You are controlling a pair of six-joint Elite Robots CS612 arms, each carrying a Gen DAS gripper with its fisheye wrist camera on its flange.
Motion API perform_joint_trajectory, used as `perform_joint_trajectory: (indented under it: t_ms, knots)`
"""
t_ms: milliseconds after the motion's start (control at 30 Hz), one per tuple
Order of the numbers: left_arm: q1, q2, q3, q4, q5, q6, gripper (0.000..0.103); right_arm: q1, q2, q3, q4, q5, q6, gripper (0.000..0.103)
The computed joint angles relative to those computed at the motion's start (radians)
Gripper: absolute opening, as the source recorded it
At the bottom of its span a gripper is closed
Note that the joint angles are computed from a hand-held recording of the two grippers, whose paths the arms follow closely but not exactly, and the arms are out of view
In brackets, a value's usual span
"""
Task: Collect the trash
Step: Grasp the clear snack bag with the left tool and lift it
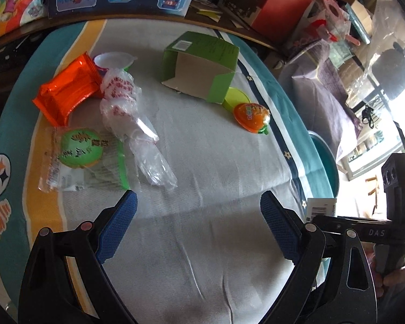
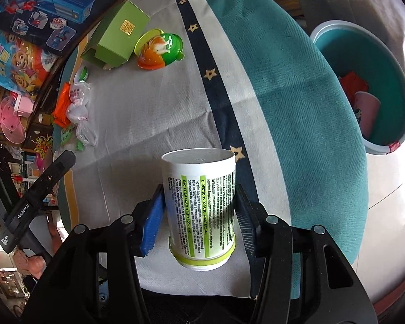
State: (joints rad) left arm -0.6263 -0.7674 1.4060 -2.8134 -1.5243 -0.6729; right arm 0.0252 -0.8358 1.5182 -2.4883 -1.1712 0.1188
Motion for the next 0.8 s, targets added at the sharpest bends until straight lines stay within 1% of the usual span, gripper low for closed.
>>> perform_joint_trajectory:
  t_ms: [67, 167, 300, 500, 567, 633, 667, 700, 767, 800]
  knots:
    - [0.008, -0.01, 0.013, -0.012, 0.018, -0.019, 0.093, 0.002, 0.006, -0.013, 0.001, 0.004, -0.003, 0.048]
    - [0.022, -0.031, 0.051, -0.025, 0.072, -0.061, 0.093, 0.004, 0.018, -0.031, 0.0, 0.019, -0.005, 0.048]
    - [0.038, -0.047, 0.083, 0.016, 0.122, -0.089, 0.093, 0.009, 0.038, -0.058, 0.018, 0.035, -0.007, 0.048]
    - [0.055, -0.033, 0.076, 0.06, 0.121, -0.102, 0.093, 0.016, 0.051, -0.08, 0.041, 0.042, -0.006, 0.048]
    - [0.056, -0.031, 0.068, 0.08, 0.129, -0.096, 0.093, 0.015, 0.051, -0.08, 0.041, 0.043, -0.005, 0.048]
    - [0.054, -0.038, 0.073, 0.089, 0.152, -0.113, 0.093, 0.014, 0.051, -0.08, 0.044, 0.047, -0.003, 0.048]
    - [0.053, -0.045, 0.088, 0.061, 0.15, -0.113, 0.093, 0.014, 0.051, -0.081, 0.045, 0.048, -0.002, 0.048]
    - [0.05, -0.048, 0.091, 0.053, 0.156, -0.106, 0.093, 0.013, 0.052, -0.082, 0.045, 0.049, 0.001, 0.048]
    - [0.041, -0.057, 0.1, 0.062, 0.209, -0.099, 0.093, 0.015, 0.055, -0.088, 0.042, 0.046, 0.003, 0.049]
    - [0.04, -0.059, 0.103, 0.06, 0.224, -0.103, 0.093, 0.016, 0.057, -0.092, 0.042, 0.043, 0.0, 0.048]
